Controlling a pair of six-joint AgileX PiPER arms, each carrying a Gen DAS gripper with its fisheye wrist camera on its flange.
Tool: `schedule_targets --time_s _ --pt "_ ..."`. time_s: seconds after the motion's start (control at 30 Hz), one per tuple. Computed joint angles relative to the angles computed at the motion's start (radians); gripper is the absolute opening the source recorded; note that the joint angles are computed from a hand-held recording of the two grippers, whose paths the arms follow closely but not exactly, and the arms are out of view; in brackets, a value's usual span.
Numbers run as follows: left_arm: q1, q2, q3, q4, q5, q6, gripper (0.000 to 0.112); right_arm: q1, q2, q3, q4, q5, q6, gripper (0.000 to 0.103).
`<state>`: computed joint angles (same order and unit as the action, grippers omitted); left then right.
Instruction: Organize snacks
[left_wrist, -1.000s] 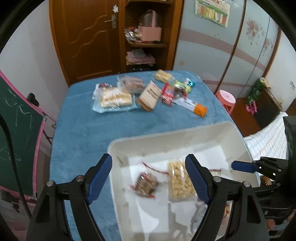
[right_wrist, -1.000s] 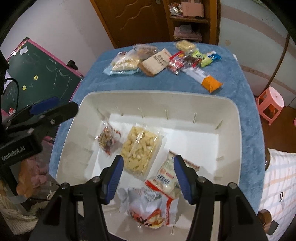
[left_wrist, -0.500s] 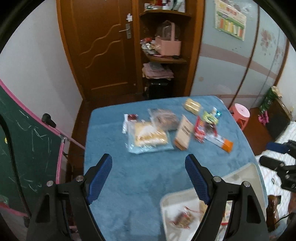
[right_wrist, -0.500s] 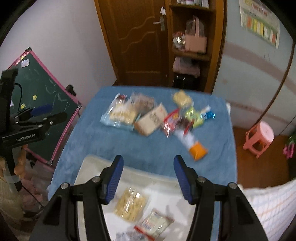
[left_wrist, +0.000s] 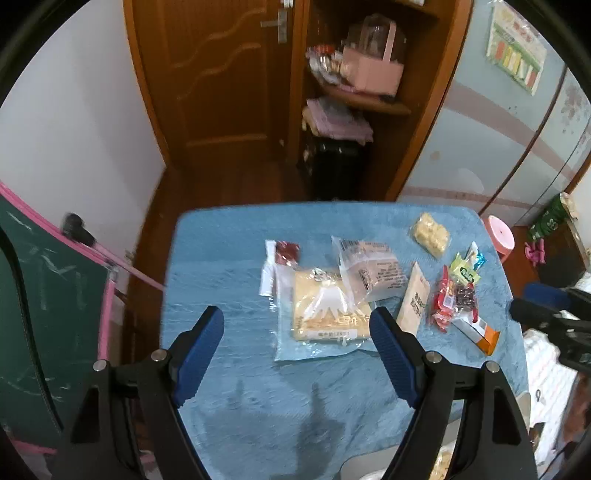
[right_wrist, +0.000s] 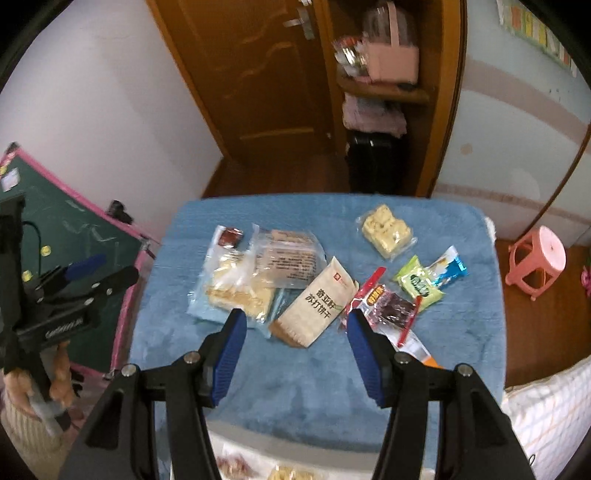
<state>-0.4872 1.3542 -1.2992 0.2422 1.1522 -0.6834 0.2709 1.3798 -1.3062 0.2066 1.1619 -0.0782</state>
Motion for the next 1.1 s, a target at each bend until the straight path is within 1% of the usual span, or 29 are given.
schedule_targets --time_s 0.03,0.13,0.27,0.4,0.5,0.57,0.63,0.73,0.77,0.9,0.97,1.03,1.07,1.1 --pt "0.028 0.032 0.018 -0.033 -0.038 0.024 0.080 0.013 0.045 0.008 -0.017 -0.029 0.025 0.057" --pt "0.052 0.115 0.047 -0.050 -0.092 0.038 0.080 0.012 0.138 0.036 0.005 -0.086 0.044 0.057" --pt "0.089 0.203 0.096 -0.121 -0.178 0.072 0.080 0.005 0.231 0.080 0.051 -0.153 0.054 0.057" --pt "0.102 0.250 0.127 -0.176 -0.259 0.082 0.080 -0.002 0.322 0.101 0.117 -0.196 0.056 0.057" --pt "0.129 0.274 0.149 -0.281 -0.329 0.142 0.080 -0.001 0.364 0.117 0.150 -0.220 0.066 0.057" --pt "0.136 0.295 0.157 -0.338 -0.363 0.175 0.080 -0.001 0.387 0.122 0.154 -0.234 0.078 0.057" --pt "0.125 0.313 0.158 -0.344 -0.380 0.171 0.080 0.002 0.403 0.136 0.139 -0.252 0.108 0.057" --pt "0.107 0.336 0.156 -0.337 -0.399 0.155 0.080 -0.009 0.409 0.165 0.142 -0.284 0.120 0.066" --pt "0.110 0.344 0.154 -0.347 -0.405 0.162 0.080 -0.018 0.411 0.175 0.159 -0.292 0.110 0.067" --pt "0.118 0.350 0.162 -0.384 -0.427 0.172 0.080 -0.039 0.408 0.198 0.204 -0.304 0.078 0.067" --pt "0.126 0.346 0.170 -0.409 -0.446 0.192 0.080 -0.046 0.398 0.209 0.211 -0.303 0.062 0.065" --pt "0.133 0.343 0.179 -0.450 -0.465 0.225 0.082 -0.059 0.398 0.212 0.226 -0.289 0.044 0.063" --pt "0.133 0.342 0.183 -0.457 -0.470 0.232 0.084 -0.101 0.399 0.208 0.233 -0.266 0.001 0.062" --pt "0.133 0.342 0.185 -0.456 -0.474 0.233 0.085 -0.112 0.395 0.210 0.229 -0.251 -0.008 0.061"
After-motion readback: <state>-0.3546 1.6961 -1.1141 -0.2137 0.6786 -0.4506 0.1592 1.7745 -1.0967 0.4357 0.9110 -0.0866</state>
